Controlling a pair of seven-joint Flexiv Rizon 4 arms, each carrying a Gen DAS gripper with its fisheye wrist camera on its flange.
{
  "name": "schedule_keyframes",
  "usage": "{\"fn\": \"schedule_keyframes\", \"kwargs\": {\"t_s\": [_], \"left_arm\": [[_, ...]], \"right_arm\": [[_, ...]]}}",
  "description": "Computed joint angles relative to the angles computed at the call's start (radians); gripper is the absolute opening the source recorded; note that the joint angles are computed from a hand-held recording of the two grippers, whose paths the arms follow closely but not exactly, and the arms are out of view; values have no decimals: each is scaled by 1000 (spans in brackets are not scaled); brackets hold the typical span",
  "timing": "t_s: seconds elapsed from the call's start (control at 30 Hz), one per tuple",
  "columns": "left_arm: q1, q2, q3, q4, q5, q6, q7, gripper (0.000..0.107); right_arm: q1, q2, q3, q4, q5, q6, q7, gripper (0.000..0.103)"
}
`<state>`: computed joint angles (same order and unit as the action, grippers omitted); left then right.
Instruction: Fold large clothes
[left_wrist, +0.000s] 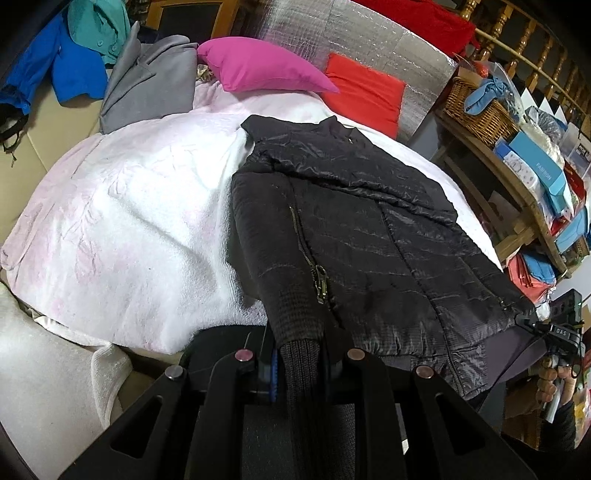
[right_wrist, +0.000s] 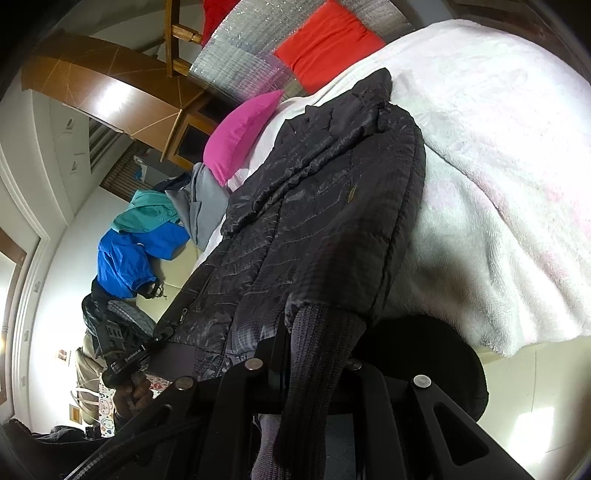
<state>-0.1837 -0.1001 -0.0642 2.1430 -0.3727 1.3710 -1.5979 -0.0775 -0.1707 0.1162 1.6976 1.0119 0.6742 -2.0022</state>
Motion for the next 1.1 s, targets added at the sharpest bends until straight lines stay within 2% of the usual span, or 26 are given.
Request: {"fn": "schedule_keyframes", "kwargs": {"t_s": [0.5,0.63,0.83,0.97,1.1], "left_arm": [[-3,14,20,-13,110,-17,-60,18],[0,22,18,-4,108,-10,-53,18],[2,39,8,19,38,9,8,18],[6,37,-18,25,-136,43,142,18],[7,21,-26,-10,-211,67,216,19]], "right_arm": [[-8,10,-12,2,6,-24,-19,13],[-11,12,-14,0,6,-32,-25,13],[-15,10,-18,-16,6,-50,-33,13],[-21,-1,-20,-52,22,-63,-41,13],[-28,-17,-17,-100,46,-66,-50,13]]}}
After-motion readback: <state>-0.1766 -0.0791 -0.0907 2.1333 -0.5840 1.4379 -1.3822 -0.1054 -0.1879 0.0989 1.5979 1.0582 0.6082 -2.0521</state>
